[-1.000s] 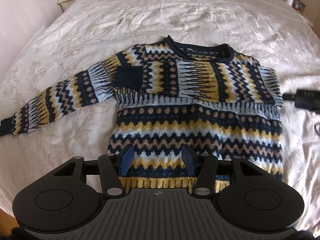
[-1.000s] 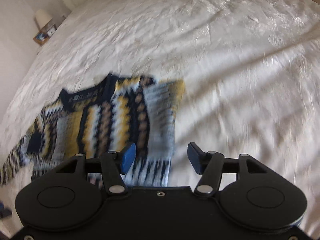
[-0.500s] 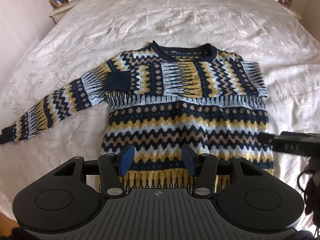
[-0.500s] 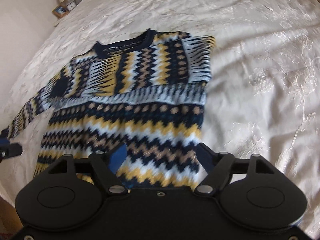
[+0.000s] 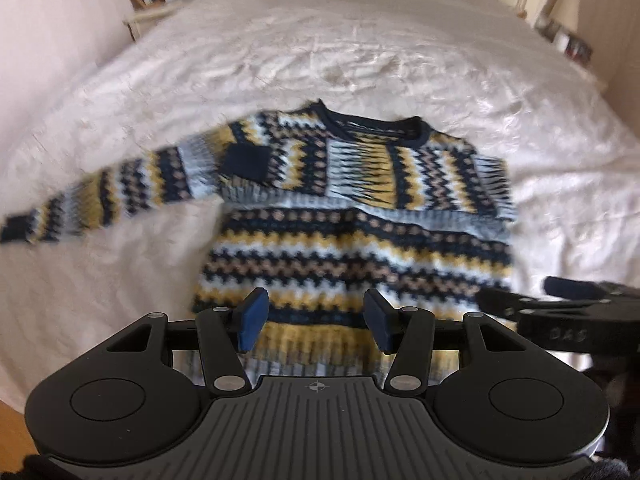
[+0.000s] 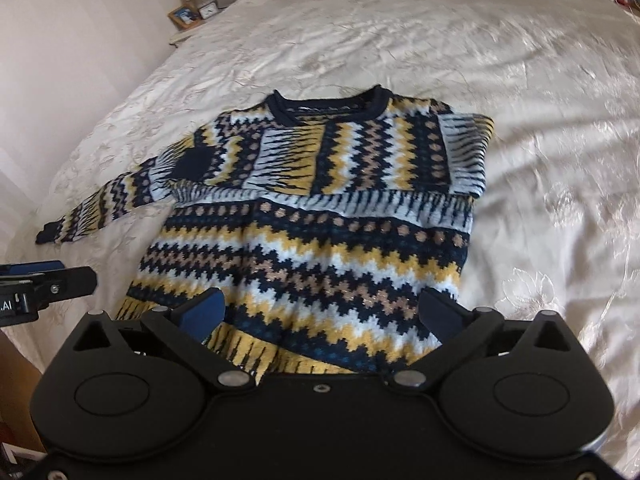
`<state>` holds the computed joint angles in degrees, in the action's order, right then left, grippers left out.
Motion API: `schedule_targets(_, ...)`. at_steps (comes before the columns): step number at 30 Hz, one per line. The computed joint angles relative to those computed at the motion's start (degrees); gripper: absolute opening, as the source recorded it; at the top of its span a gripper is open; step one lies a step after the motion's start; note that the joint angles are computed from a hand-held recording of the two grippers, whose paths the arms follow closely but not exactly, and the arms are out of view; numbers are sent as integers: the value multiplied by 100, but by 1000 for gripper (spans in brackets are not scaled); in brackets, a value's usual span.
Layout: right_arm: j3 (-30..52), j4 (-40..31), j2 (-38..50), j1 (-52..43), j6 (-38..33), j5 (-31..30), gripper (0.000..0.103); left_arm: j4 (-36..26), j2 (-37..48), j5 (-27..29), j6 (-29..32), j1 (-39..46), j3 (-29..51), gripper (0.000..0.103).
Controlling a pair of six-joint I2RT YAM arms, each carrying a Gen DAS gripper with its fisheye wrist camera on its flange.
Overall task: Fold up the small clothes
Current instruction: 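Withdraw the right gripper and move the left gripper toward the other sleeve, then lower the left gripper onto the other sleeve cuff and grasp it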
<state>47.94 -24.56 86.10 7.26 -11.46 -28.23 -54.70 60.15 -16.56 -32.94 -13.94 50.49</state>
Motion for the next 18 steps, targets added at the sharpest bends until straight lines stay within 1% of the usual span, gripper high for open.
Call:
schedule_targets(2,-38,-13,-67,16,-42,-48,103,37,-50,267,27,151,-53,51)
schedule_targets(4,-79,-2,-126,34,-21,-77,103,-7,-83,261,-33,167,-95,52)
schedule_targets(6,-118,11,-187,80,33,-78,103,10,-184,185,-55,155,-178,62)
schedule_targets(7,-132,24,-208,105,52,-71,103,21,-227,171,-52,171,-208,74)
schedule_targets(8,-145,38,-227,135,73,-60,103,46,-288,159,-28,223,-246,83)
schedule_targets(9,-153,45,-239,157,89,-49,103,64,-336,134,-13,282,-271,85)
schedule_targets(11,-160,57,-266,223,133,-9,103,63,-420,108,47,468,-293,86)
schedule_targets(13,-171,84,-296,307,191,56,103,110,-503,199,231,762,-334,87)
schedule_targets(14,-165,94,-302,364,231,105,103,158,-563,302,395,987,-375,90)
schedule_targets(18,-147,180,-312,637,482,358,103,327,-712,714,1028,1924,-510,90)
